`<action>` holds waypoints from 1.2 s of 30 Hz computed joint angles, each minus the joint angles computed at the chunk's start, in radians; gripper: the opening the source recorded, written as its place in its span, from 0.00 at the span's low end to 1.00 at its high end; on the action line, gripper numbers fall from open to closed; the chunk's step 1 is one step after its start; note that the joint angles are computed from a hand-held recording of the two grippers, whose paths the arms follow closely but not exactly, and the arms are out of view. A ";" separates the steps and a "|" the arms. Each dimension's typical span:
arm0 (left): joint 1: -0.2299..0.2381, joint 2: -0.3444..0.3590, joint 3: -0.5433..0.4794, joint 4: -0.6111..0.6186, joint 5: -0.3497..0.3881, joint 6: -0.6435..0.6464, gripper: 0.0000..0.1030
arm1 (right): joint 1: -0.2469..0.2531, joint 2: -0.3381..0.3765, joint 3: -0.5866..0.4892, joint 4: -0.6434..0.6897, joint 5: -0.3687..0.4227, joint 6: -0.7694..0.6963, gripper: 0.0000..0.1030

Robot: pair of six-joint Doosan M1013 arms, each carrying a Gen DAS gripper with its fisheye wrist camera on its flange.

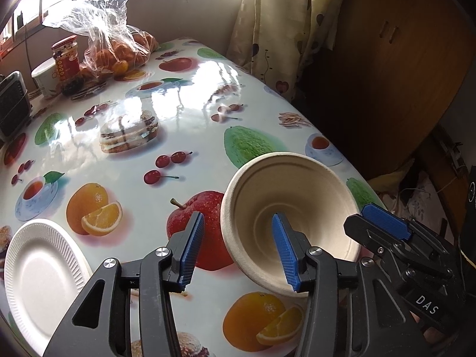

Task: Organize plates and bowls
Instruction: 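Open both tools to release the nested bowls, then close the left tool on one bowl stack rim while the right tool grips another stack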

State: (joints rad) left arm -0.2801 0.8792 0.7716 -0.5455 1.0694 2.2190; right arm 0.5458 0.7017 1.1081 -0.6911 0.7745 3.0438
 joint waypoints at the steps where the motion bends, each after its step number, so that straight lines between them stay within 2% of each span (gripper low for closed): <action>1: 0.000 -0.001 0.002 0.000 -0.004 0.000 0.48 | 0.000 -0.001 0.002 -0.004 -0.002 0.005 0.46; 6: 0.000 -0.007 0.015 0.006 -0.030 0.001 0.49 | -0.001 -0.002 0.004 -0.007 -0.005 0.008 0.47; 19: 0.001 -0.006 0.020 -0.001 -0.038 0.005 0.49 | -0.006 0.000 0.004 0.002 0.003 0.010 0.49; 36: 0.009 0.045 -0.060 -0.022 0.067 -0.063 0.49 | -0.015 0.011 -0.003 0.042 -0.018 -0.015 0.49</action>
